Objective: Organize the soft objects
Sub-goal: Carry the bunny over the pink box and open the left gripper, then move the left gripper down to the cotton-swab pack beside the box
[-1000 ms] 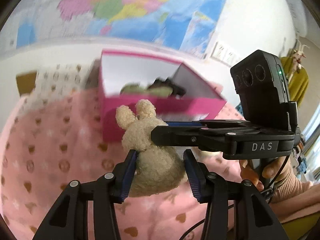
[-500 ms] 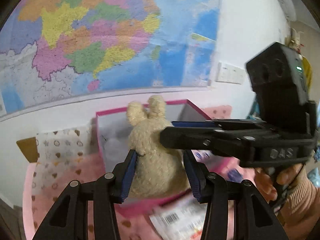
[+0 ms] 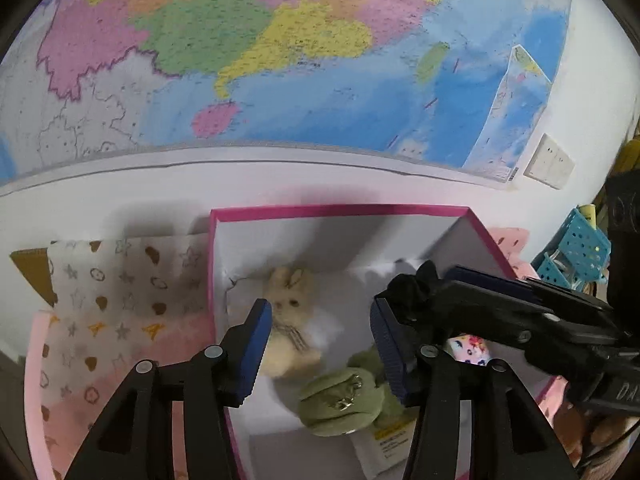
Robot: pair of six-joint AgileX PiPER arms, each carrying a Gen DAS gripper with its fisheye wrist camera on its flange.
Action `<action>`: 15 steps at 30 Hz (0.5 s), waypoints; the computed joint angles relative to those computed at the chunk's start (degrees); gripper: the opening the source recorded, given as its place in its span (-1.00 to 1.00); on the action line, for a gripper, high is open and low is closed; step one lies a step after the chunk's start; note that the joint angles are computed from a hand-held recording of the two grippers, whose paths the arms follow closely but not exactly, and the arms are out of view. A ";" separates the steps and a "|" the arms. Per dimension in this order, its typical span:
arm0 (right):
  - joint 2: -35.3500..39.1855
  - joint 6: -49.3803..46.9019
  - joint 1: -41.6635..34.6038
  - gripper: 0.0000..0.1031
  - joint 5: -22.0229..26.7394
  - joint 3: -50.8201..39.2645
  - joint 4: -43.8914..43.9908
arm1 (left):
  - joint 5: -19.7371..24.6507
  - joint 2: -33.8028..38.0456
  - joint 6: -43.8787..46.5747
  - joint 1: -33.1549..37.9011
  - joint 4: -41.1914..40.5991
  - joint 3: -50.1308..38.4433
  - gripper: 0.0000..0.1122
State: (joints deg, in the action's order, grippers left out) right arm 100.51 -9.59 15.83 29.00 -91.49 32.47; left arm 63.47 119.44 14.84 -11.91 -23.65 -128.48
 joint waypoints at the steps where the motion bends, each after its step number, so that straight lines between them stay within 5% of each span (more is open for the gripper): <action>1: -0.91 -0.29 -0.33 -0.40 -0.35 1.70 0.24 | -0.89 -0.94 0.99 0.23 -0.86 1.85 -0.07; 9: -12.58 -19.61 -1.59 -0.38 -2.35 17.92 16.32 | -13.92 -18.91 15.54 1.70 -7.62 27.85 -0.02; 15: -23.11 -29.56 0.90 -0.26 -4.38 31.31 22.59 | -16.61 -31.56 28.40 4.27 -17.74 43.57 0.03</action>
